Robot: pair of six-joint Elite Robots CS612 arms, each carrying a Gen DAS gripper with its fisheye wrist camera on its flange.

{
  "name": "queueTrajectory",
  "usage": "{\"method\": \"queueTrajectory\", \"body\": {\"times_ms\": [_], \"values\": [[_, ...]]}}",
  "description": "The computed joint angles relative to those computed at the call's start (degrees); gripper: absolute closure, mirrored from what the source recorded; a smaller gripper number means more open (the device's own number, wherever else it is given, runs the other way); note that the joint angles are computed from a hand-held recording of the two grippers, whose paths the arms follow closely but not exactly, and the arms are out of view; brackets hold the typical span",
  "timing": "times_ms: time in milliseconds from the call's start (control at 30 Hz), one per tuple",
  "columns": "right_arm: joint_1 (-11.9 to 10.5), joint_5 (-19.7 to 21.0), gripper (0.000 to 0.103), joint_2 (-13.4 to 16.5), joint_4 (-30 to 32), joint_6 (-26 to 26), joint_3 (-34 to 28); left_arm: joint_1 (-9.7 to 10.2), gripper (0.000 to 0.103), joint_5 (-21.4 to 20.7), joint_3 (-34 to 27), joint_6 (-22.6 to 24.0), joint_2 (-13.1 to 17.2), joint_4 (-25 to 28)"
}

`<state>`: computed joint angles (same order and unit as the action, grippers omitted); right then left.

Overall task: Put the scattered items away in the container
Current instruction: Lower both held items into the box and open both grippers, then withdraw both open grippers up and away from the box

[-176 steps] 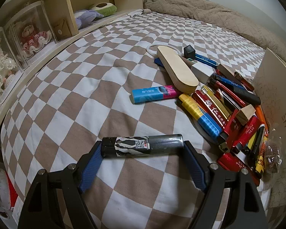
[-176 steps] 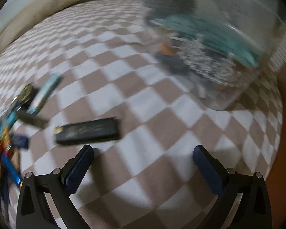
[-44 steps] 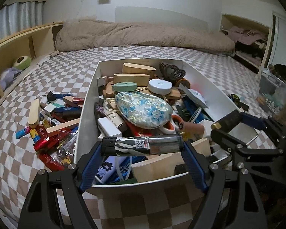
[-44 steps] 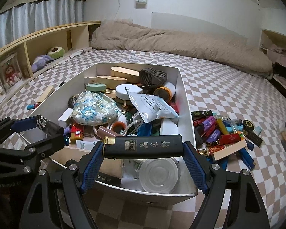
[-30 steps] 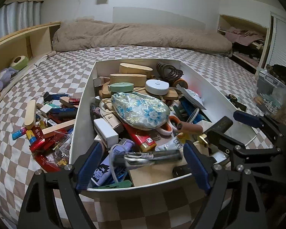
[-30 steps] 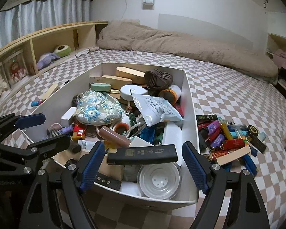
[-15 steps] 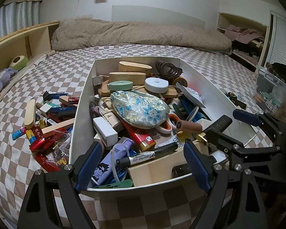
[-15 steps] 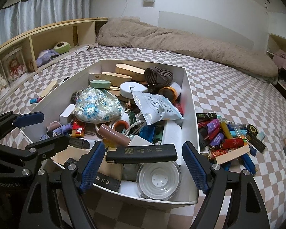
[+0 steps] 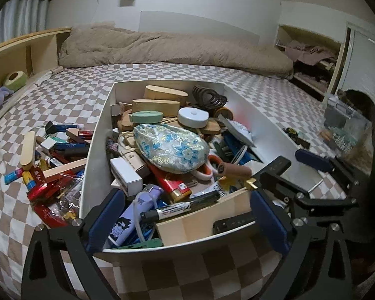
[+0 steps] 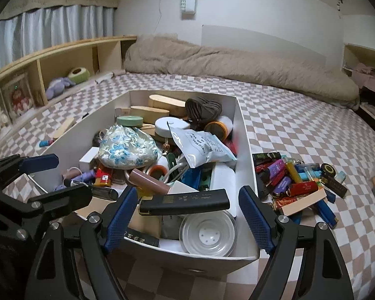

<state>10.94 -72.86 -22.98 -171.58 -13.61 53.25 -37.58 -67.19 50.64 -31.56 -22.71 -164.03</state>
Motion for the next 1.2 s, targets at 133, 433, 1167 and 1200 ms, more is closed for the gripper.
{"method": "queueTrajectory", "body": {"times_ms": [133, 433, 1167, 1200], "values": [[0.0, 0.4, 0.020, -0.7, -0.8, 0.1, 0.8, -0.61, 0.000, 3.3, 1.0, 1.0, -0.7, -2.3], [-0.1, -1.5, 0.004, -3.7, -4.6, 0.7, 4.9, -1.44, 0.000, 6.2, 4.5, 1.7, -3.3, -5.8], [-0.9, -3.2, 0.004, -9.2, -14.0, 2.6, 13.6, -3.65, 0.000, 13.4, 11.6, 3.9, -7.8, -13.7], [-1.0, -3.2, 0.004, -9.4, -14.4, 2.7, 14.0, -3.73, 0.000, 13.6, 11.8, 3.9, -8.0, -13.6]]}}
